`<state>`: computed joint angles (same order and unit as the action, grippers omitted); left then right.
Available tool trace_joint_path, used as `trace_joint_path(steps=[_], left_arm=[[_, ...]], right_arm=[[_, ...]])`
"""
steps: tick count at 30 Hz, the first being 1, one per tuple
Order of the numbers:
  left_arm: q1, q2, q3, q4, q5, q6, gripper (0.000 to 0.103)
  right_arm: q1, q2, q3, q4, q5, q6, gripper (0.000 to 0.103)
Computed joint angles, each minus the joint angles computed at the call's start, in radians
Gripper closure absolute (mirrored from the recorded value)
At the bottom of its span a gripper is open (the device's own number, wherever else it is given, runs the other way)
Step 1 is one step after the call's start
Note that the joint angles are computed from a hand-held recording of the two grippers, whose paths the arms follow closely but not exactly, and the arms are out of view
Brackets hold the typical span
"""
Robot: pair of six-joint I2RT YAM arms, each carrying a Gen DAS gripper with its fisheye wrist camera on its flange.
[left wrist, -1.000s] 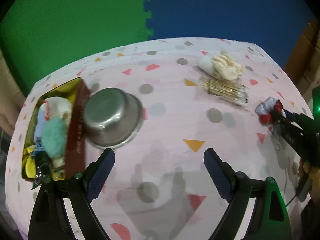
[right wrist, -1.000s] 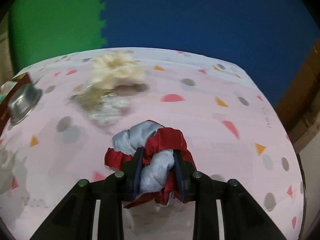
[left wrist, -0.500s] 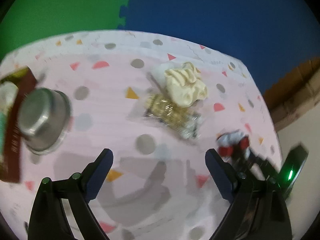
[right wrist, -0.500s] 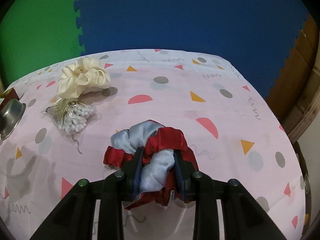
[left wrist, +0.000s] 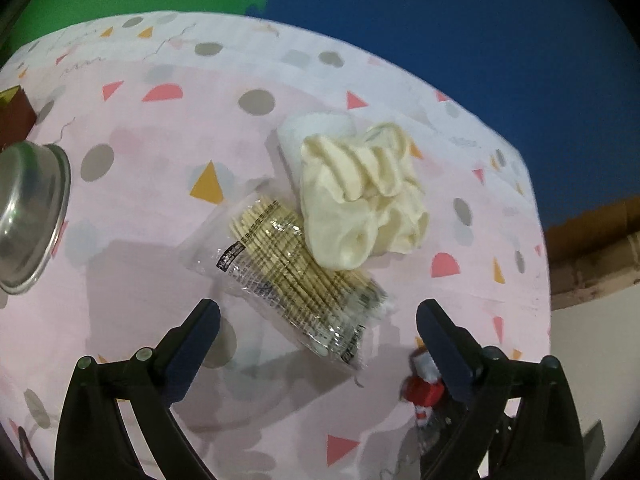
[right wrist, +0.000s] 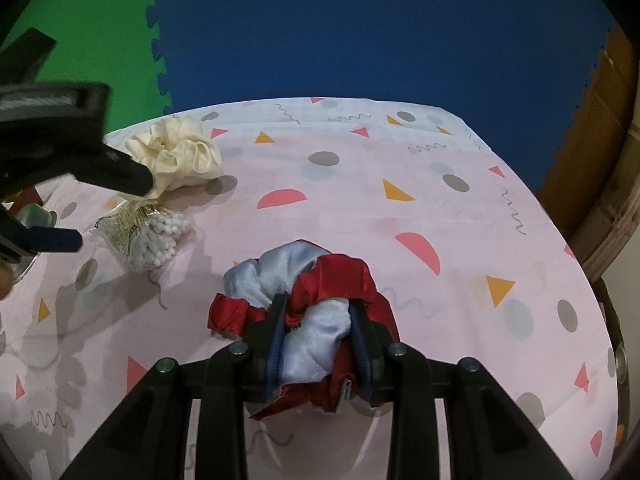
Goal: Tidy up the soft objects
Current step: 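Grasp the clear packet of wooden sticks with the left gripper while the right gripper holds the scrunchie, then carry the stick packet over the tin box with the left gripper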
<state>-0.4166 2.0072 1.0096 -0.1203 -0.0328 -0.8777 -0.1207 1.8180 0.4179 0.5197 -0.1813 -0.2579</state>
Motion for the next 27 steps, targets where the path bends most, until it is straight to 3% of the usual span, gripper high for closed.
trace_joint_path(steps=[3, 6, 8, 9, 11, 14, 20, 27], left_arm=[[0.009, 0.033, 0.014, -0.011, -0.002, -0.006, 0.006], [0.032, 0.03, -0.008, -0.008, 0.021, 0.03, 0.016], [0.047, 0.015, -0.014, -0.03, 0.031, 0.071, 0.034], [0.061, 0.006, -0.025, -0.028, 0.051, 0.09, 0.038], [0.088, -0.013, -0.047, -0.025, 0.083, 0.125, 0.059], [0.108, -0.037, -0.074, -0.011, 0.115, 0.175, 0.077], [0.134, -0.098, -0.135, -0.039, 0.142, 0.294, 0.084], [0.159, -0.214, -0.249, -0.107, 0.148, 0.492, 0.084]], right_arm=[[-0.001, 0.001, 0.001, -0.001, -0.003, 0.0, 0.071], [-0.002, 0.003, 0.002, -0.001, -0.005, -0.001, 0.071], [-0.003, 0.004, 0.003, -0.001, -0.005, -0.001, 0.071], [-0.002, 0.004, 0.004, -0.002, -0.005, -0.001, 0.071], [-0.002, 0.005, 0.004, -0.001, -0.005, -0.002, 0.071], [-0.003, 0.006, 0.003, 0.001, -0.006, -0.002, 0.071], [-0.002, 0.009, 0.003, 0.004, -0.007, -0.001, 0.071], [-0.007, 0.015, 0.006, 0.007, -0.011, -0.004, 0.071]])
